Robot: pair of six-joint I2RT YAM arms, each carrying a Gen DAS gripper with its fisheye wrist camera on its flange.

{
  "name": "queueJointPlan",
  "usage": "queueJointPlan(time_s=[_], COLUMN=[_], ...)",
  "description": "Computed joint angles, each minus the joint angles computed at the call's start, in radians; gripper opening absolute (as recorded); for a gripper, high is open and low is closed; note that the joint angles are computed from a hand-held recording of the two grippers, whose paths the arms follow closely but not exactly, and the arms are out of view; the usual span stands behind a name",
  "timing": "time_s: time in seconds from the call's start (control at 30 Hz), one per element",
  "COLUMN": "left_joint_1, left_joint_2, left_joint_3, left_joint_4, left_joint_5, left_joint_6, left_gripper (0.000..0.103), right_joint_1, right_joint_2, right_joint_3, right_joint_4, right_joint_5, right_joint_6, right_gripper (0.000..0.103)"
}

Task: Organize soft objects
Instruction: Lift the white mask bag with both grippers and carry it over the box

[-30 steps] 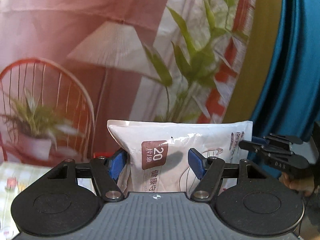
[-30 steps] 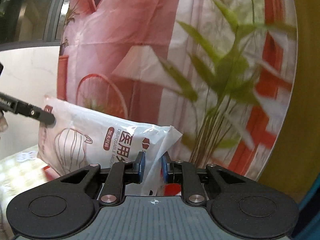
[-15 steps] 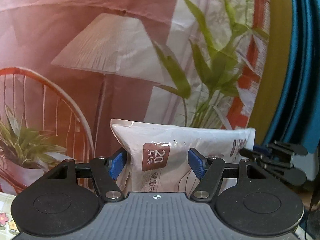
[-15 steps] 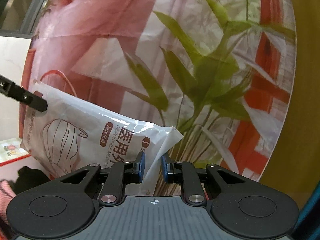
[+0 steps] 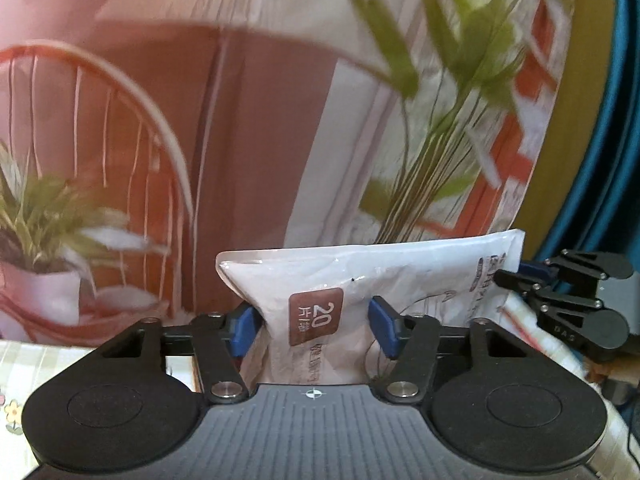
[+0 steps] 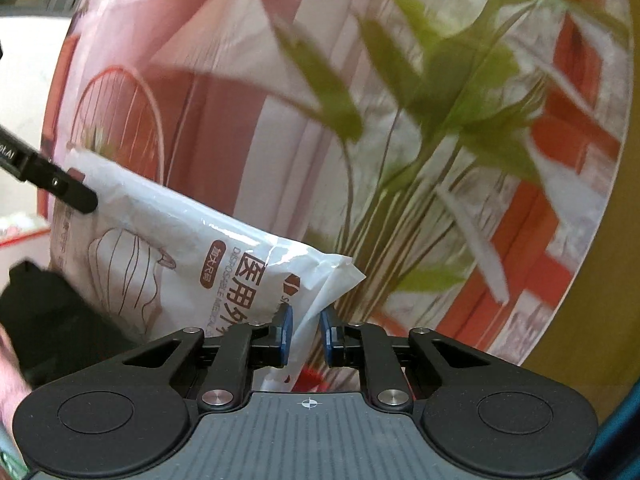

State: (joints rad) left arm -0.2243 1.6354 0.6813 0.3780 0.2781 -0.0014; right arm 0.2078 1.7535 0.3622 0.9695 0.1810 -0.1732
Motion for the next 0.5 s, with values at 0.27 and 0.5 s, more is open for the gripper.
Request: queueJointPlan(time_s=[0.27,0.5], left_joint_1=[-0.011,-0.014], left_joint_2=[0.081,0.055], left_joint_3=[0.068,0.045], left_joint_4=[-0.092,-0.083], left_joint_5=[-0.042,-0.055], left_joint_6=[0.028,0.039], left_gripper=[0.053,0.061], right_joint_1=[0.015,0.032], right_joint_2=[0.035,0.06], right_joint_3=[0.091,0.099], right_joint_4=[-0.22,-0.258], right_joint_5=[0.002,0.033], right_joint_6=[0.01,0.042], right_gripper=[0.011,0.014])
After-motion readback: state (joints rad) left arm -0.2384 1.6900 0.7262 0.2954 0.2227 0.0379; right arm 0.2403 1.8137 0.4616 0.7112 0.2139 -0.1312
